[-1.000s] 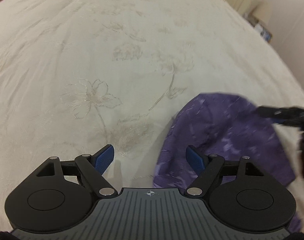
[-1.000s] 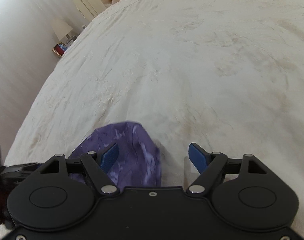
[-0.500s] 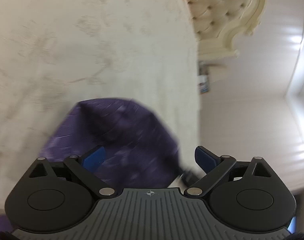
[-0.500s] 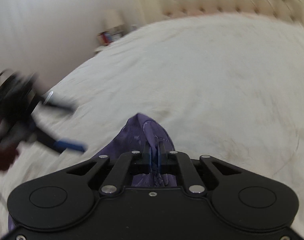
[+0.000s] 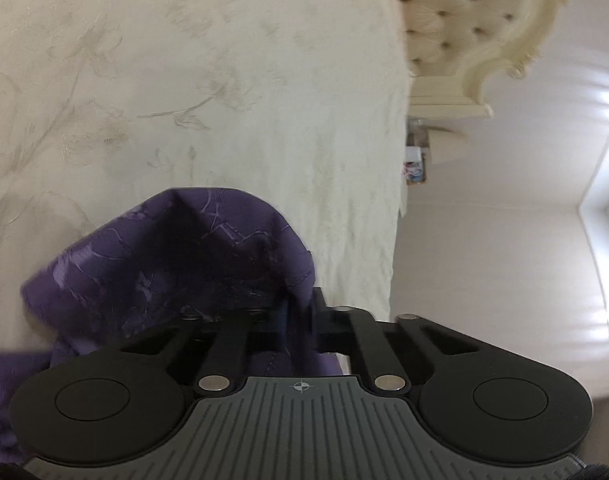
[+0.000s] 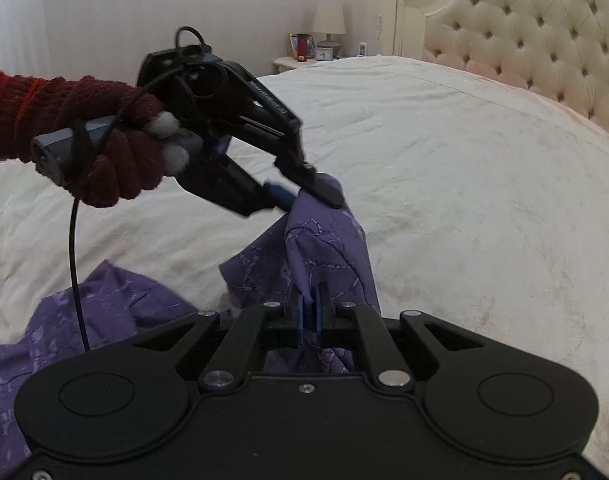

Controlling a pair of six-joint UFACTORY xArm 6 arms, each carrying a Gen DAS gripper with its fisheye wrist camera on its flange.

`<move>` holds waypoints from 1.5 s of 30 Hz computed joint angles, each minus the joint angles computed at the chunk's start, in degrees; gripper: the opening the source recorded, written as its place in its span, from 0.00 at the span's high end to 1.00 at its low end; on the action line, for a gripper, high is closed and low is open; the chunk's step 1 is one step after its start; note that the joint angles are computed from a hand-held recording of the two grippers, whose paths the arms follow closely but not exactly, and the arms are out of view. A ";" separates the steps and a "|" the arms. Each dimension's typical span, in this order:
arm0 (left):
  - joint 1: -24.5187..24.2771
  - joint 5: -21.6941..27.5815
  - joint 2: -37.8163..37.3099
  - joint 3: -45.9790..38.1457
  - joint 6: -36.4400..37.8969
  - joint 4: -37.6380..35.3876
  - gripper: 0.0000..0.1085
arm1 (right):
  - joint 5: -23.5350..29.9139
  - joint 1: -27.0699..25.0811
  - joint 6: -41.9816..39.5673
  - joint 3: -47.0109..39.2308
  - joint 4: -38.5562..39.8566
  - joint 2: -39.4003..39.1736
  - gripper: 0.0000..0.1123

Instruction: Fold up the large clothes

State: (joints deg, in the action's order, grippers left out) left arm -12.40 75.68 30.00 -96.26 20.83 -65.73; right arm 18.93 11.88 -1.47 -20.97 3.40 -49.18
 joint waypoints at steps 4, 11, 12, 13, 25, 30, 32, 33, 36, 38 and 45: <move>2.37 0.88 -9.79 9.78 6.89 0.14 0.92 | 5.19 2.93 4.15 1.80 -3.84 -7.46 0.88; 8.43 3.05 -27.93 30.07 18.82 5.35 0.92 | 18.28 16.81 20.71 3.61 -17.20 -18.33 0.87; 9.47 3.48 -30.38 33.33 20.15 6.62 0.92 | 20.34 19.68 23.58 3.80 -19.26 -18.97 0.86; 10.35 3.73 -32.29 36.26 21.19 7.45 0.92 | 22.26 22.58 26.34 4.06 -20.44 -19.40 0.86; 8.71 -6.21 -42.04 54.81 30.60 28.26 0.91 | 33.80 43.27 61.91 7.59 -23.77 -16.51 0.48; 11.71 -6.52 -43.06 51.89 36.88 23.57 0.63 | 38.89 45.07 87.29 10.71 -30.54 -26.60 0.45; 11.23 -10.71 -42.31 50.72 37.16 20.16 0.54 | 39.47 43.87 96.08 12.39 -33.03 -29.32 0.45; 10.61 -13.25 -41.00 49.70 36.24 18.52 0.54 | 40.36 42.96 98.89 12.97 -33.78 -30.69 0.44; 7.99 -18.87 -36.12 46.11 31.80 16.79 0.54 | 37.27 38.71 104.93 13.89 -35.60 -28.31 0.43; 6.26 -21.42 -33.51 44.49 30.80 16.46 0.54 | 34.08 36.53 107.05 14.22 -35.85 -25.61 0.43; 1.18 -27.48 -29.96 43.14 31.47 16.01 0.54 | 27.03 28.85 96.61 10.59 -31.56 -14.70 0.87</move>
